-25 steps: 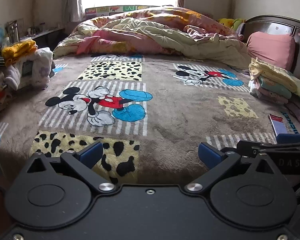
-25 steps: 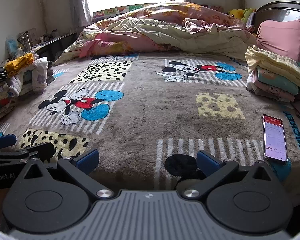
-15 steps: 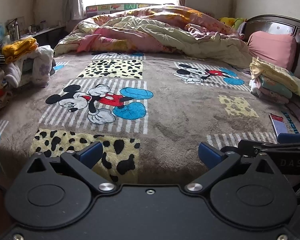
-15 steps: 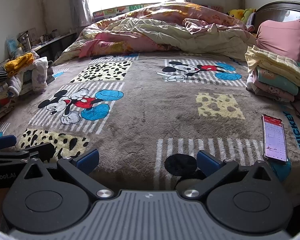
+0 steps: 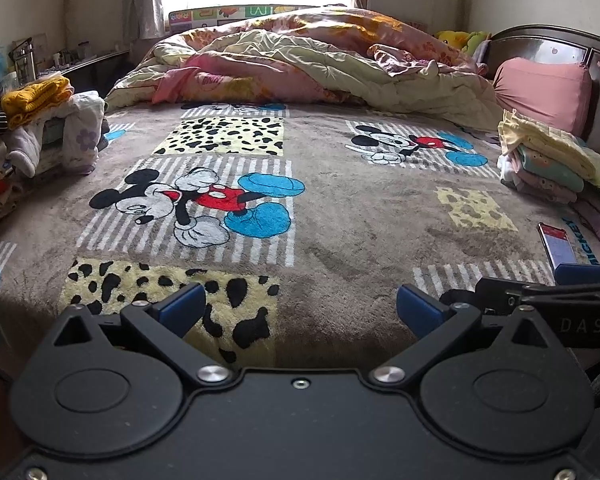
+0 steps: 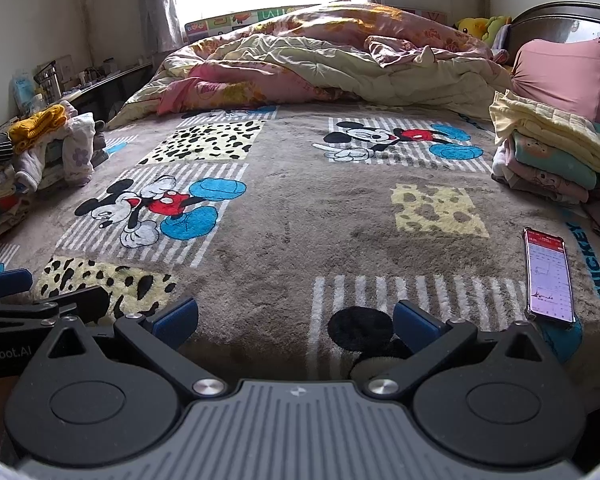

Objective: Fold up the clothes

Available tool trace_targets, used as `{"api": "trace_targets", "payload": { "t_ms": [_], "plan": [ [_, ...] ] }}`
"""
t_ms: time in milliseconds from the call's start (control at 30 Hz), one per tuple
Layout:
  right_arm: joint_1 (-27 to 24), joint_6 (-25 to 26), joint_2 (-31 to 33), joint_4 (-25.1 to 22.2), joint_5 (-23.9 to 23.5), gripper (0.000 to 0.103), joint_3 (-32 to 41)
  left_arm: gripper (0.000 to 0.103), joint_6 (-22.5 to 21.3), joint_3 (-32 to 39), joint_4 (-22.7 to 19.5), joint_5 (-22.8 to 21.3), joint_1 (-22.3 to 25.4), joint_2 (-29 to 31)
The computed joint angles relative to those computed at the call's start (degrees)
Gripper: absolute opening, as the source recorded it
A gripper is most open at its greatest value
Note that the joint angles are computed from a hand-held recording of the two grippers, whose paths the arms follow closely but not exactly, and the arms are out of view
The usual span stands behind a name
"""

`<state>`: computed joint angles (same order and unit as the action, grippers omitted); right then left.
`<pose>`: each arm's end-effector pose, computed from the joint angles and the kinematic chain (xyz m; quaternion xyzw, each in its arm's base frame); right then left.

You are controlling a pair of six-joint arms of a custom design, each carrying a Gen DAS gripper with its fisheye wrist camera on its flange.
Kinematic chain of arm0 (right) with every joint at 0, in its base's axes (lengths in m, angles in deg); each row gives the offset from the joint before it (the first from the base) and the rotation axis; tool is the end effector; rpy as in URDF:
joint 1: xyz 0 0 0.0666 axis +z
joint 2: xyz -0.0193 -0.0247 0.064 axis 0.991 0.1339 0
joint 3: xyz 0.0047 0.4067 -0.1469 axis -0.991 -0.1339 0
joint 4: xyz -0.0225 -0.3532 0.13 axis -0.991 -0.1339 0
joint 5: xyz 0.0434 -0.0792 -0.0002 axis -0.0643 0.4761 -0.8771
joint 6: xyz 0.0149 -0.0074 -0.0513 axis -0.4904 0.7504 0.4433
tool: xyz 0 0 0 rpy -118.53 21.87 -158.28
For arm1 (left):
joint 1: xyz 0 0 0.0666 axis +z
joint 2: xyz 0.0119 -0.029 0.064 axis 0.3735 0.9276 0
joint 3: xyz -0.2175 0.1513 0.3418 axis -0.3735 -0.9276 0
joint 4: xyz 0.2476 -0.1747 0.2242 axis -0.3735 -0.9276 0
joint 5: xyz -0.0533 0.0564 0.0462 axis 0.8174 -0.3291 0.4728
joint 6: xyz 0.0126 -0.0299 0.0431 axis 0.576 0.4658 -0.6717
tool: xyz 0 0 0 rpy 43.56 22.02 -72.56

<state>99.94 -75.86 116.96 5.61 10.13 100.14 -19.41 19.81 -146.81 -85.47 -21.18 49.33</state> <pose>0.4995 0.1664 0.5100 -0.1953 0.8804 0.1570 0.4027 0.4054 -0.3456 0.5147 -0.1636 0.8790 0.0671 0.4428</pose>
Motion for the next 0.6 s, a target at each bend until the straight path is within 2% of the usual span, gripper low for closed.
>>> {"api": "trace_targets", "payload": {
  "t_ms": [600],
  "plan": [
    [-0.2,0.1,0.3,0.0,-0.1,0.103,0.1,0.103,-0.6,-0.2,0.2,0.4,0.4,-0.2]
  ]
}}
